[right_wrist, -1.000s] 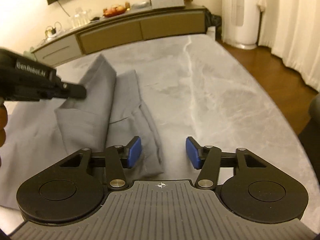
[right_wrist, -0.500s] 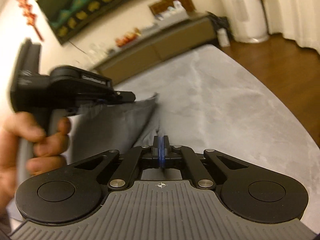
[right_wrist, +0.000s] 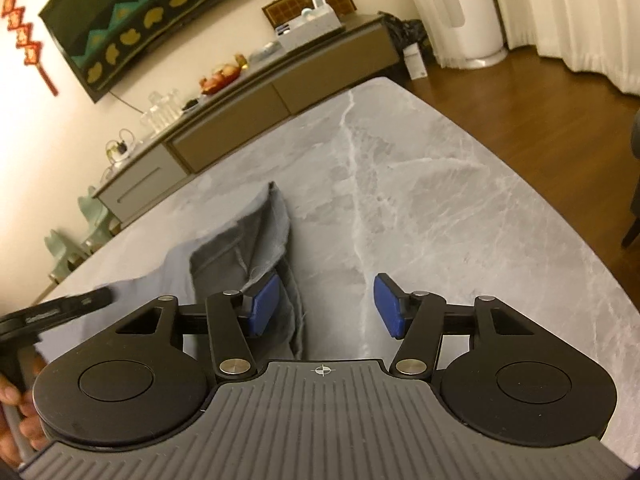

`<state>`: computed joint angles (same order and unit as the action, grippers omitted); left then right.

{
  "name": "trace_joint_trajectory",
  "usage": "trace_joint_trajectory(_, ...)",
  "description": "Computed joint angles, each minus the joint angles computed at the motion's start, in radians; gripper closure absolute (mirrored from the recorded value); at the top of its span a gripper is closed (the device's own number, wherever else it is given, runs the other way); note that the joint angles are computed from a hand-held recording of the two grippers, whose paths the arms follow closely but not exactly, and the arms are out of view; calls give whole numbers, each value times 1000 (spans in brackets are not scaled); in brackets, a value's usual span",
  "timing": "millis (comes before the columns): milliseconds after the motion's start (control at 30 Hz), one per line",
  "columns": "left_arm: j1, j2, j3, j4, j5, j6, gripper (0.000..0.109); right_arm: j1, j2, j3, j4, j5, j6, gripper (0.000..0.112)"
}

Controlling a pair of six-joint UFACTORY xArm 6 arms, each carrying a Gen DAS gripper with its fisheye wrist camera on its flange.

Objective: Fold clothes

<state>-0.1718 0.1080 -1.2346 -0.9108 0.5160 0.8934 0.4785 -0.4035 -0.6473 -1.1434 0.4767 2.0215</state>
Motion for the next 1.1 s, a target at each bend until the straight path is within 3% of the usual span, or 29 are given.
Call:
trace_joint_trajectory(67,61,33,-30,-5,46,-5,81,5,1,-7,-5,12,1,46)
trace_joint_trajectory(167,78,132,-121,106,57,-73,85,-4,29,-23,8,-4,-23,41)
trace_joint_trajectory(233,70,192,-174,134,29,-96,97,-10,48,-31,31,-14,-57,41)
trace_joint_trajectory(333,66,279,-279,173,19,-215,105,-15,75,-40,75,-26,-118,41)
trace_joint_trajectory(500,54,327,-358,273,31,-336,104,-20,137,-74,98,-58,-222,37)
trace_joint_trajectory(533,51,303,-337,281,36,-356,101,-11,152,-87,104,-58,-253,42)
trace_joint_trajectory(567,48,279,-314,268,38,-357,89,-4,166,-100,127,-60,-293,75)
trace_joint_trajectory(600,45,241,-282,214,55,-320,82,4,181,-112,150,-61,-334,96)
trace_joint_trajectory(633,43,192,-241,118,93,-244,73,13,190,-123,158,-54,-357,106)
trace_joint_trajectory(700,29,131,-213,-5,209,-155,61,39,184,-138,104,-6,-320,108)
trace_joint_trajectory(767,-2,113,-228,-49,310,-119,46,66,159,-137,39,25,-257,109)
trace_joint_trajectory(867,-68,126,-273,-55,365,-98,36,132,122,-135,-54,77,-185,109)
trace_joint_trajectory(1000,-124,182,-344,20,441,-92,33,191,141,-167,-115,97,-219,109)
trace_joint_trajectory(1100,-155,188,-340,73,426,-68,35,207,176,-200,-116,84,-281,109)
